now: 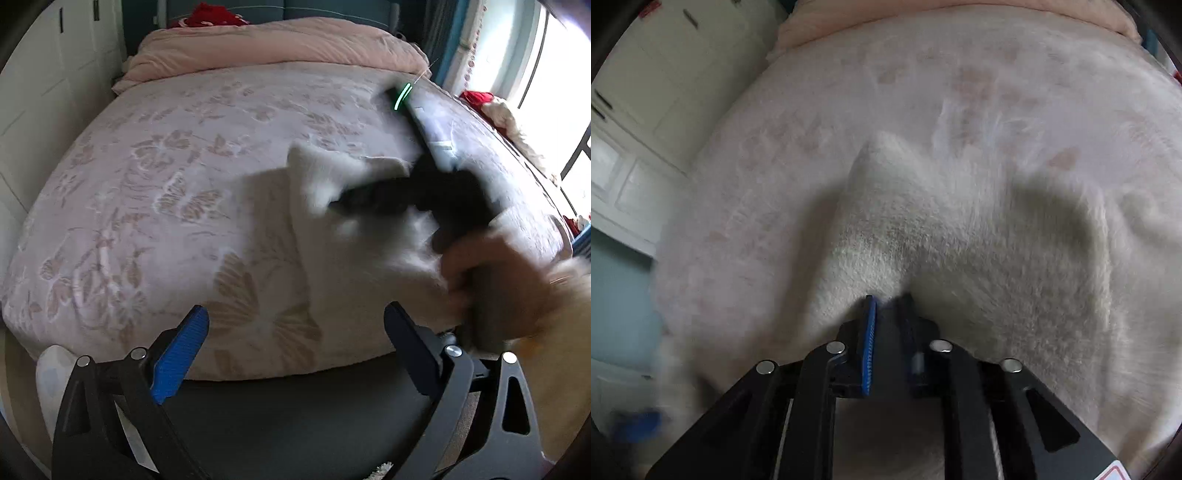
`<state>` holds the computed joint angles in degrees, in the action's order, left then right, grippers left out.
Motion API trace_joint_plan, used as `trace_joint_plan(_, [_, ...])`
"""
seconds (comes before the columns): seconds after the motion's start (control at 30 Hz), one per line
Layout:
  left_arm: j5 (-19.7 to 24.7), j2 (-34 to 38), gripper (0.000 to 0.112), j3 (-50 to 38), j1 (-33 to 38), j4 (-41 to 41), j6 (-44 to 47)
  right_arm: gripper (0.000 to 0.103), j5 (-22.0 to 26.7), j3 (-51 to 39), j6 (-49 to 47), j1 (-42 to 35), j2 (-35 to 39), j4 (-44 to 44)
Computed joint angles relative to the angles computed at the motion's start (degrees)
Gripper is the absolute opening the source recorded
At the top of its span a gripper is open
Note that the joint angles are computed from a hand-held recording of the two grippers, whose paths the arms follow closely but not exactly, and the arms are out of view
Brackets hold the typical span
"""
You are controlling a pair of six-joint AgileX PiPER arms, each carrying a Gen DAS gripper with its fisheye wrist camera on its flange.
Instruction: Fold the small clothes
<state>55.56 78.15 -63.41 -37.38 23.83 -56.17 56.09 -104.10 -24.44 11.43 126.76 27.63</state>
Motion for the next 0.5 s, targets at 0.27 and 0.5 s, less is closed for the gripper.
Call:
trace_joint_plan(0.27, [-1.06, -0.03, 0.093, 0.96, 3.08, -2.51, 2.29, 0.011, -2.04, 23.53, -11.20, -12.71, -25.92, 10.27])
trace_joint_plan(0.5, [-1.43, 3.63, 0.093, -0.64, 1.35, -3.33, 3.27, 0.000, -10.38, 39.10, -11.68, -21.30, -24.14, 0.24])
